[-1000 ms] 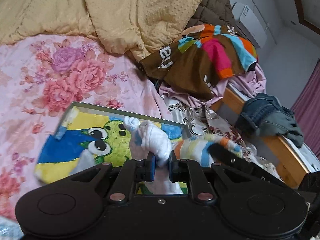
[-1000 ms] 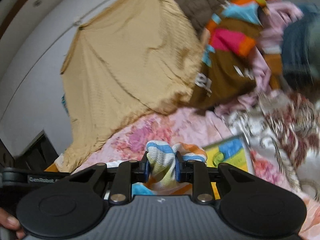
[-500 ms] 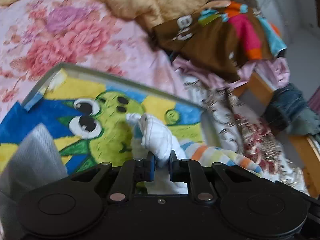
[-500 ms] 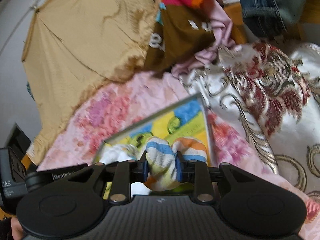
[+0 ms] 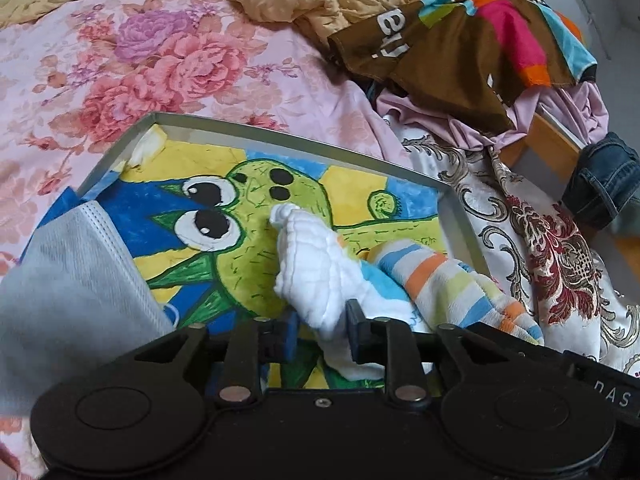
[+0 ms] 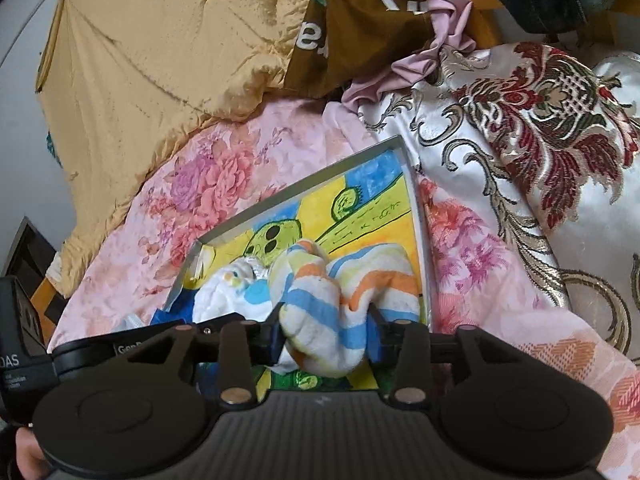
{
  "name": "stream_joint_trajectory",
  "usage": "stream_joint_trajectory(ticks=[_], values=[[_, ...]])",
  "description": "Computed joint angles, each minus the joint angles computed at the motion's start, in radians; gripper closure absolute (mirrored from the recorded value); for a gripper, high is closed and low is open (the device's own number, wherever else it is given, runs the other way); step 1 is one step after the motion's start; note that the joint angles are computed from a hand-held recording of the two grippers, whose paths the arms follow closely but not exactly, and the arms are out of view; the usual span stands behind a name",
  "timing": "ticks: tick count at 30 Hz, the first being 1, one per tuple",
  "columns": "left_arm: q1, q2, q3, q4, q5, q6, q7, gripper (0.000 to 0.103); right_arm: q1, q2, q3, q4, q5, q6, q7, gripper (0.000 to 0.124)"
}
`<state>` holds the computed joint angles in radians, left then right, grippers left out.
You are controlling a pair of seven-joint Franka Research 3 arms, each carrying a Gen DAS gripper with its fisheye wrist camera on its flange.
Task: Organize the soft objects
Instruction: 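Lower both items into the tray and open both tools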
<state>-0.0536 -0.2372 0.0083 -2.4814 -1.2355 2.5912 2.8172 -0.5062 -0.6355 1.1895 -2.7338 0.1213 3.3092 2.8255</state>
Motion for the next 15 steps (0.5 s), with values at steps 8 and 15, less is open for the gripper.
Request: stream_joint_trajectory(ticks=[8, 15], values=[[-0.005, -0.066, 0.018, -0.049, 0.013, 0.085, 0.009, 0.043, 0.008, -0.026, -0.002, 0.047, -0.072, -0.101, -0.014, 0.049], [-0.026, -0.171, 0.061, -0.113, 0.06, 0.121, 0.014, 0.033, 0.056, -0.036, -0.038, 0.035, -0.112, -0.094, 0.001, 0.032]])
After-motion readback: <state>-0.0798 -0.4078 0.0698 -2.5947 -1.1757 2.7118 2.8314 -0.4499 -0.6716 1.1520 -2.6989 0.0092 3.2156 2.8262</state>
